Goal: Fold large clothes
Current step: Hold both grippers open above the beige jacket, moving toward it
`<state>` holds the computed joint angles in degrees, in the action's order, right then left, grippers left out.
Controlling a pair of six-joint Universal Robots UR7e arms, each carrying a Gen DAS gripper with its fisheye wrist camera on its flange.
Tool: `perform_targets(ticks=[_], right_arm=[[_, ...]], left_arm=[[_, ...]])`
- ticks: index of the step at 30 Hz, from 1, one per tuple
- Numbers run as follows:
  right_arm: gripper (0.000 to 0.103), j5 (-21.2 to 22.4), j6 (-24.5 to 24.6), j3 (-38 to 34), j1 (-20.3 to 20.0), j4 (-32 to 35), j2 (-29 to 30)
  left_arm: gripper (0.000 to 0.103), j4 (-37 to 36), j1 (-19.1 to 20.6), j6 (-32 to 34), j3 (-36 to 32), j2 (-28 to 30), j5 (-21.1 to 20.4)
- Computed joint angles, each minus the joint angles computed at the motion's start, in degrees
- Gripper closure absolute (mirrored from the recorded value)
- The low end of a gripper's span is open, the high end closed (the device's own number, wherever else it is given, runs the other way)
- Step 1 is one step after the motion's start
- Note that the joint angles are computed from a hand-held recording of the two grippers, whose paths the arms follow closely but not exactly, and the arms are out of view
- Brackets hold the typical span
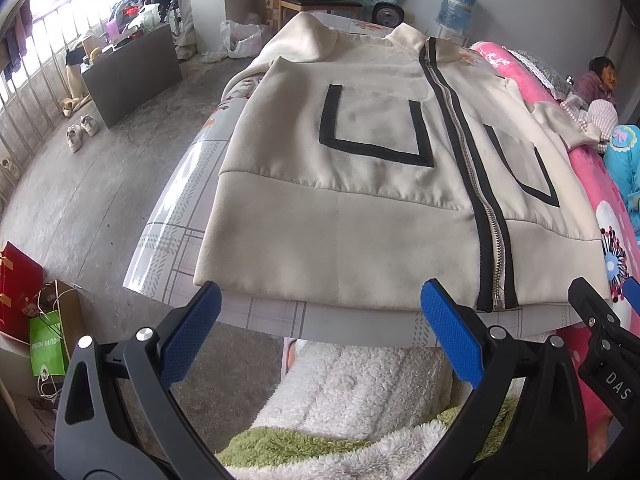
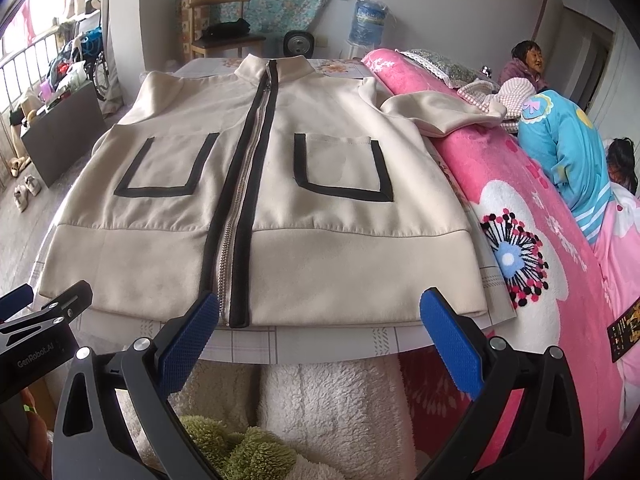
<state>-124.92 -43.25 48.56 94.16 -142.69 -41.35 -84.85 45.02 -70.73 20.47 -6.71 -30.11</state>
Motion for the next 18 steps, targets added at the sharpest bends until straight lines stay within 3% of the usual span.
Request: perform_targets(ticks=[18], right_arm=[[0.005,-0.09,-0.11,0.16,0.13,-0.38,0.04]], left_arm=[[0.006,4.17,0.02,-2.89,-1.34,0.11,1.01]])
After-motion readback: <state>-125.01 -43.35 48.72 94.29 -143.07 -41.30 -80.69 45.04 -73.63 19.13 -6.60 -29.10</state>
